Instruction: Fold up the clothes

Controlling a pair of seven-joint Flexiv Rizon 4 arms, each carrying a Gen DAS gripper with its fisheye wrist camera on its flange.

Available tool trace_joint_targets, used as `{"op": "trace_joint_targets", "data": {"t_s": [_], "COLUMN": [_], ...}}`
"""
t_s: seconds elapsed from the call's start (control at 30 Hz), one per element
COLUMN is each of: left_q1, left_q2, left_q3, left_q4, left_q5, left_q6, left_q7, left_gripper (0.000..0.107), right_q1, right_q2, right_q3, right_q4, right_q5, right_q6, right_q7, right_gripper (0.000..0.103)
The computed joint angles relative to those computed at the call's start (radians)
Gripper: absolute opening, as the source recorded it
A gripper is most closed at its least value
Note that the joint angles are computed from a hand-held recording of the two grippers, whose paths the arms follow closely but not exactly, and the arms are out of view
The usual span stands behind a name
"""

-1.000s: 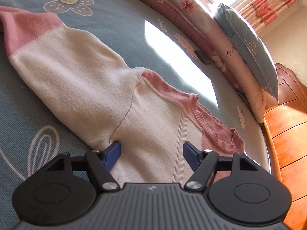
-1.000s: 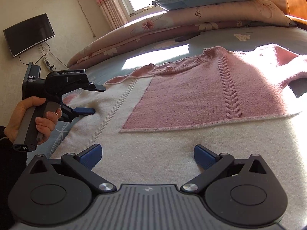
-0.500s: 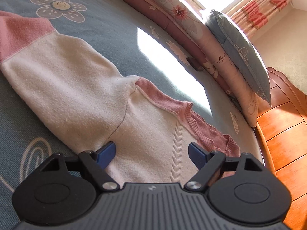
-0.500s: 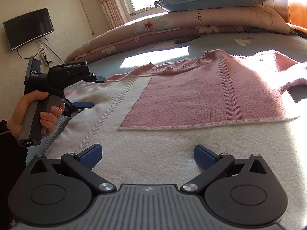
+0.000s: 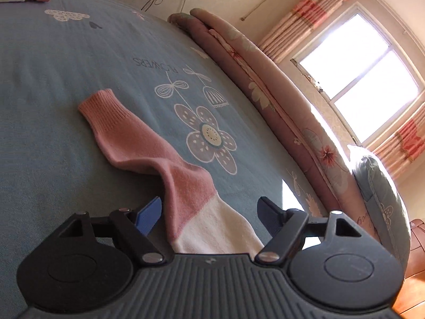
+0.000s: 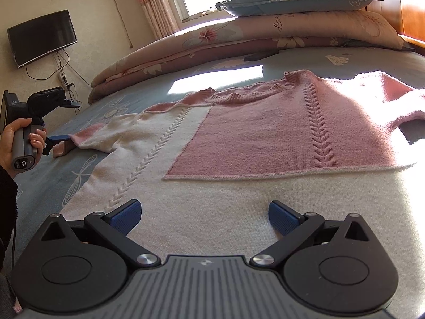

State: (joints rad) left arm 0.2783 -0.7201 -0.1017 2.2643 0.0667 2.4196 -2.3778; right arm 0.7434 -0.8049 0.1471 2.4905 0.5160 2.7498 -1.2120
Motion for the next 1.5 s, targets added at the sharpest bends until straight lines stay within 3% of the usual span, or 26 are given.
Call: {"op": "trace_joint_targets", "data": {"t_s": [0.07, 0.13, 0.2, 0.37, 0.47, 0.53, 0.6, 0.73, 0.87, 0.97, 1.1, 1.13, 1.2, 1.23, 1.37, 1.5], "left_q1": [0.067, 0.183, 0.264, 0.352, 0.338, 0.322, 0.297, 0.158, 0.032, 0.026, 0.041, 0.061, 0.159, 0.183, 0.12, 0.043], "left_q2": [-0.018, -0.09, -0.174, -0.29, -0.338, -0.348, -0.351, -0.289, -0.232, -0.2, -0.169, -0.165, -0.205, -0.227, -0.233, -0.241], "left_q3": [-0.019, -0.086, -0.134, -0.194, -0.169, -0.147, -0.12, -0.014, 0.065, 0.067, 0.043, 0.028, -0.007, -0.019, 0.029, 0.087], "left_q4": [-0.004, -0.042, -0.094, -0.216, -0.265, -0.278, -0.286, -0.226, -0.16, -0.126, -0.095, -0.089, -0.109, -0.124, -0.168, -0.216], "left_q5": [0.02, 0.122, 0.213, 0.333, 0.325, 0.307, 0.274, 0.062, -0.133, -0.168, -0.22, -0.217, -0.045, -0.006, -0.051, -0.107], "left_q6": [-0.04, -0.032, 0.022, 0.071, 0.12, 0.133, 0.149, 0.159, 0.241, 0.271, 0.181, 0.151, 0.141, 0.155, 0.13, 0.097], "left_q7": [-0.042, -0.116, -0.177, -0.281, -0.313, -0.325, -0.323, -0.224, -0.117, -0.095, -0.123, -0.142, -0.249, -0.249, -0.174, -0.016], "left_gripper": [0.063, 0.051, 0.05, 0.049, 0.037, 0.022, 0.019, 0.008, 0.007, 0.008, 0.036, 0.041, 0.047, 0.047, 0.047, 0.044], "right_q1": [0.006, 0.018, 0.026, 0.014, 0.014, 0.015, 0.014, 0.014, 0.021, 0.027, 0.025, 0.025, 0.025, 0.025, 0.021, 0.018], "right_q2": [-0.001, -0.003, -0.005, -0.011, -0.01, -0.01, -0.011, -0.013, -0.011, -0.01, -0.011, -0.011, -0.011, -0.012, -0.014, -0.012], "right_q3": [-0.002, -0.006, -0.01, -0.004, -0.005, -0.006, -0.004, -0.004, -0.006, -0.008, -0.007, -0.007, -0.007, -0.007, -0.005, -0.007], "right_q4": [-0.004, -0.01, -0.015, -0.015, -0.016, -0.016, -0.016, -0.017, -0.02, -0.022, -0.023, -0.023, -0.024, -0.025, -0.023, -0.02], "right_q5": [0.01, 0.025, 0.035, 0.025, 0.025, 0.026, 0.025, 0.026, 0.034, 0.042, 0.042, 0.042, 0.042, 0.043, 0.037, 0.029], "right_q6": [-0.003, -0.006, -0.008, 0.004, 0.003, 0.0, 0.003, 0.004, -0.002, -0.007, -0.007, -0.007, -0.007, -0.007, -0.002, -0.003], "right_q7": [-0.003, -0.012, -0.021, -0.023, -0.025, -0.029, -0.029, -0.03, -0.036, -0.042, -0.043, -0.043, -0.044, -0.044, -0.043, -0.047], "right_gripper": [0.103, 0.103, 0.103, 0.103, 0.103, 0.103, 0.103, 0.103, 0.103, 0.103, 0.103, 0.103, 0.103, 0.103, 0.103, 0.103]}}
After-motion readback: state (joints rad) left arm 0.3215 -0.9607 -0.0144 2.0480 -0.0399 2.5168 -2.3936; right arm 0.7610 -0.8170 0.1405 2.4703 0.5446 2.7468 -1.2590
